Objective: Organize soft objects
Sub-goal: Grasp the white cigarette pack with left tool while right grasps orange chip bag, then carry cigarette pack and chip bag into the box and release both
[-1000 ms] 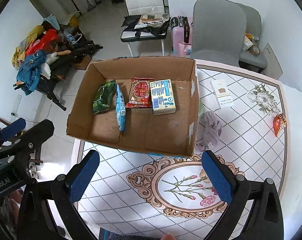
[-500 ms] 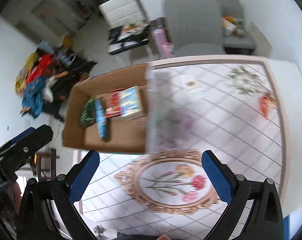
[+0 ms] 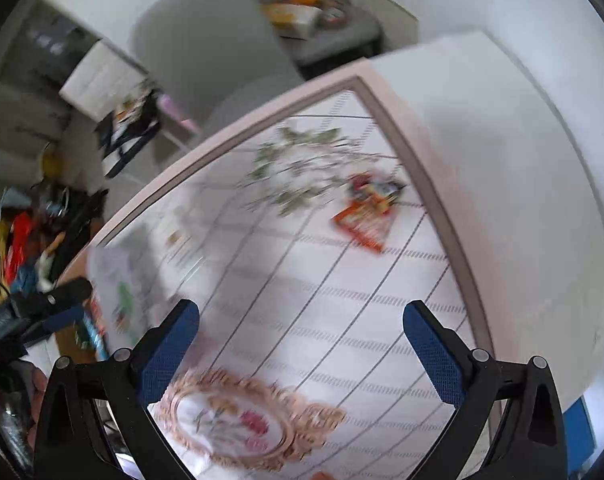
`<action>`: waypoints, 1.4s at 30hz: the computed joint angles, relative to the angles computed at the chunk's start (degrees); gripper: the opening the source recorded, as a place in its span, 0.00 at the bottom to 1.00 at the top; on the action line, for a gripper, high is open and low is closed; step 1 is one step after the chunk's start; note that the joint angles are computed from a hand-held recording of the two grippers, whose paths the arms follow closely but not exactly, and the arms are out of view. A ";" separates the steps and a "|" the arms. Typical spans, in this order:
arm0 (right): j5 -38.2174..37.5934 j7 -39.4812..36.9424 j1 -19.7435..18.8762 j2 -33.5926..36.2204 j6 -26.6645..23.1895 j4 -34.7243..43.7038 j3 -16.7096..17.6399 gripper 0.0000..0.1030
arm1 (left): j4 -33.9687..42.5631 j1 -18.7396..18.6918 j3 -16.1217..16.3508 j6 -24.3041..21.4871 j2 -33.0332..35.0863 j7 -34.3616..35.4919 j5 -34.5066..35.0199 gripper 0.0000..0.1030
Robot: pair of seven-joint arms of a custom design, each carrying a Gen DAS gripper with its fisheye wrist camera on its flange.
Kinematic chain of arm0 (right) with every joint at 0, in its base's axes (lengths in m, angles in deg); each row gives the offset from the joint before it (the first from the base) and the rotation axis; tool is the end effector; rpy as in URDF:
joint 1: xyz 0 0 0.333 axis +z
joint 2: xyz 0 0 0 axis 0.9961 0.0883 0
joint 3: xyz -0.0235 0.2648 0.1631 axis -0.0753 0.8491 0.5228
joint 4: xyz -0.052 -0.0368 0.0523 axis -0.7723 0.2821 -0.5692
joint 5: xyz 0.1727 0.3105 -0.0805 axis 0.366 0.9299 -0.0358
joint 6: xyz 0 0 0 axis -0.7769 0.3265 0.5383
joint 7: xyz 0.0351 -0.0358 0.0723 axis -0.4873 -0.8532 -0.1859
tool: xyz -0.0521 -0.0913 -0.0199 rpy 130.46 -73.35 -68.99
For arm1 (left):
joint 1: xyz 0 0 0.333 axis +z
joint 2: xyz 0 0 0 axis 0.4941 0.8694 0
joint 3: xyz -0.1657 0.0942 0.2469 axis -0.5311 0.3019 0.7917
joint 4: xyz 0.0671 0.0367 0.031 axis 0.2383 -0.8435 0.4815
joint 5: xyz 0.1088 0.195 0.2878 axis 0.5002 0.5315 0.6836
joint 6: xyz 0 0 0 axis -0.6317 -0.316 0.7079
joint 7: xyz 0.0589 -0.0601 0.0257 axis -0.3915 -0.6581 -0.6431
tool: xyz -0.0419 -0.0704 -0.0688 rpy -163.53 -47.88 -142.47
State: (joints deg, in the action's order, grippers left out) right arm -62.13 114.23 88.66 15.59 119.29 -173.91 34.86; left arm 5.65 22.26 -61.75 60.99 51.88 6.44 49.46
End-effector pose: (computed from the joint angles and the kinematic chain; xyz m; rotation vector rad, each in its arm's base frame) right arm 0.3149 -0.0249 0.6245 -1.0316 2.6399 0.0802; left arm 0.5251 -0.1741 0.6956 1.6781 -2.3726 0.1918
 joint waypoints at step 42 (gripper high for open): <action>12.44 -10.65 -0.63 18.26 14.11 -6.19 0.48 0.45 | -10.81 -4.74 -0.02 6.90 3.81 -4.47 7.29 0.52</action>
